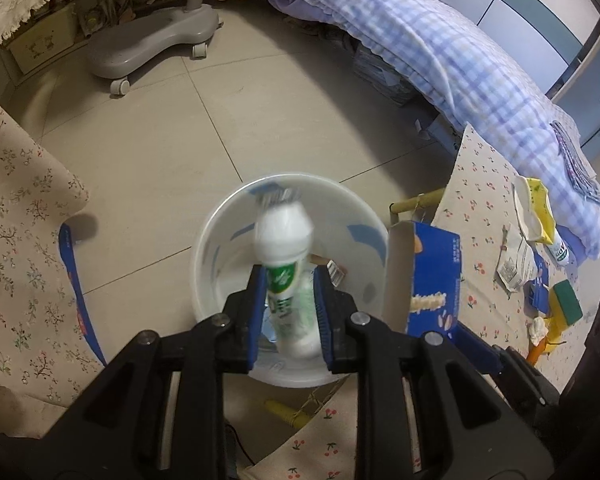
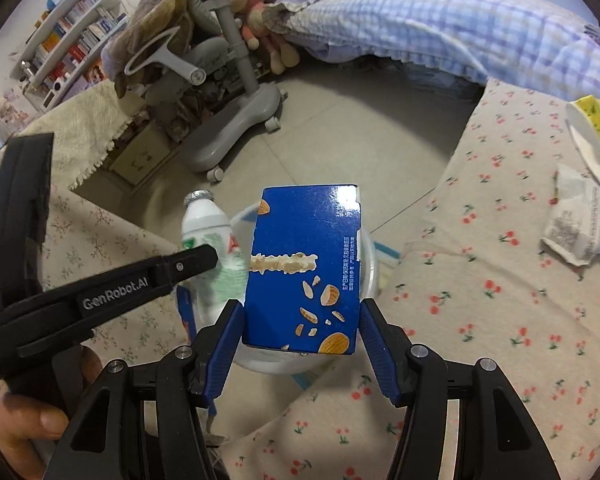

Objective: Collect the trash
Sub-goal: 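Carry the bottle over the bin and open the left tool while the right tool carries the box, then open the right tool over the bin to drop the blue box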

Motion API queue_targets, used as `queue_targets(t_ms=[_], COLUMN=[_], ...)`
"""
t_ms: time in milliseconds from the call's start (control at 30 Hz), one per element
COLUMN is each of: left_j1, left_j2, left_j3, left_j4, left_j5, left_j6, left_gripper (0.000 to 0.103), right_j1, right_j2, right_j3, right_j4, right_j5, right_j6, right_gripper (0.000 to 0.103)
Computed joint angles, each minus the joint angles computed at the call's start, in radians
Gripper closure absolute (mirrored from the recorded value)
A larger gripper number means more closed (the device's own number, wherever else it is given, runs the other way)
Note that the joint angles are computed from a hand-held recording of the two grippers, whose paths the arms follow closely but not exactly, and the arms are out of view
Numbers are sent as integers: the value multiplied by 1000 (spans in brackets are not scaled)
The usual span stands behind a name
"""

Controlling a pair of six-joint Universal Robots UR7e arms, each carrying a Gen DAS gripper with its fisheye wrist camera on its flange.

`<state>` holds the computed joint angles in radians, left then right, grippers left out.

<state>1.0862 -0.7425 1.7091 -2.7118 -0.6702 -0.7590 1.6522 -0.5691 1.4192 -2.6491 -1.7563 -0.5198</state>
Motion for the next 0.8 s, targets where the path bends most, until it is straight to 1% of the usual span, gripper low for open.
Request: queue_targets(t_ms=[67,133,167,200,267,400,500,667,800], left_j1=[8,12,12,10,5,6,5,-8,-18], left_j2=[-5,-8,-9,-10,-12,-23,-27,-18,-8], left_j3=[1,2,3,3,9,19,25,18,8], left_j4=[10,13,17,17,9,-8,-26,-44,-45], left_j5=[-11,-10,-4,7,24,18,16,14,-2], left_j6=[-11,-25,-30,-34,-37,-54,-60,-34,-13], left_gripper=[75,63,52,46,46,46,46,46,46], right_j1=[2,3,0,-3,-10,-15,-15,-16,-14], right_j2=[17,30,30,29,31,31,25,9,-13], right_j3=[-17,-33,-33,-33,-32,-35,-25,-14,13], right_j4=[8,15,14,12,6,12,9,5,-23], right_j5=[-6,1,7,15,35,55,52,48,20], right_j6=[3,14,17,20,30,42,40,50,47], right_gripper=[43,42,42,42,41,41,41,41,41])
